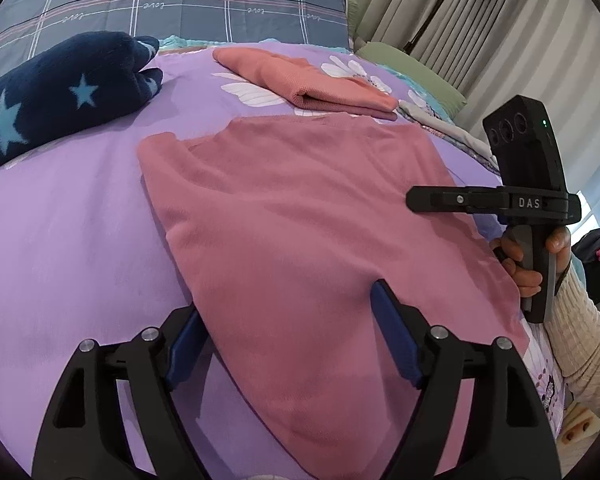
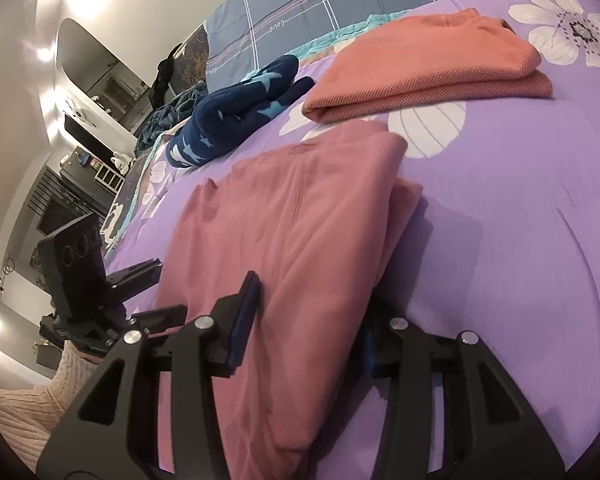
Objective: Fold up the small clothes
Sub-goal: 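Grasp the pink shirt edge with the right gripper while the left gripper grasps beside it, then lift the pink shirt with both grippers and fold it over itself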
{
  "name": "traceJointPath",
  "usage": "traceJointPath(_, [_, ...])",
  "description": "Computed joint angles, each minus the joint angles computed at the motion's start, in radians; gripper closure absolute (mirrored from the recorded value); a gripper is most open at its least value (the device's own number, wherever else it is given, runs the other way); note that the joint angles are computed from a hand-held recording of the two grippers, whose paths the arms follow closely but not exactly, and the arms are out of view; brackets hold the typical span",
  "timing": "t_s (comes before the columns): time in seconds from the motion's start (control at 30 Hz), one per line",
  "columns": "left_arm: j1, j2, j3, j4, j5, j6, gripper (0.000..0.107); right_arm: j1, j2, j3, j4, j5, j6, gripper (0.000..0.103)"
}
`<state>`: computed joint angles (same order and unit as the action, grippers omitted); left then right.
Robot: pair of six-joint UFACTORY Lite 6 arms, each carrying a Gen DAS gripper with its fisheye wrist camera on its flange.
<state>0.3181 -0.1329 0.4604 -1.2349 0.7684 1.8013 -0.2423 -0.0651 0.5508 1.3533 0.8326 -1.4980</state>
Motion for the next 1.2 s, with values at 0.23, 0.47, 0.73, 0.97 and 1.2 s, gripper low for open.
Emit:
traceJointPath(0.23, [-0.015,0.042,0.033,-0.016,0.006,0.004,0.029,0.019,-0.019,-0.014,0.003,-0.032,-0.013,0.059])
traceJointPath(0.47, [-0.053,0.101,0.092,-0.084,-0.011,0.013,0.077,0.112,-0.063,-0.027,0.056,-0.170,-0.031,0.071])
traceJointPath(0.73, [-0.064,-0.282,-0.042,-0.027,-0.006,-0.049,0.085,0.271,-0.523,-0.196,-0.043,-0.357,0.110,0.083])
traceJointPath(0.97, [-0.111,-0.606,-0.004,0.099,0.074,-0.288,0.085,0.355,-1.025,-0.197,-0.676,-0.375,0.810,0.083])
traceJointPath(1.2, [-0.452,-0.658,0.173,0.317,-0.148,-0.617,0.085,0.340,-1.162,-0.088,-0.992,-0.361,1.058,0.084])
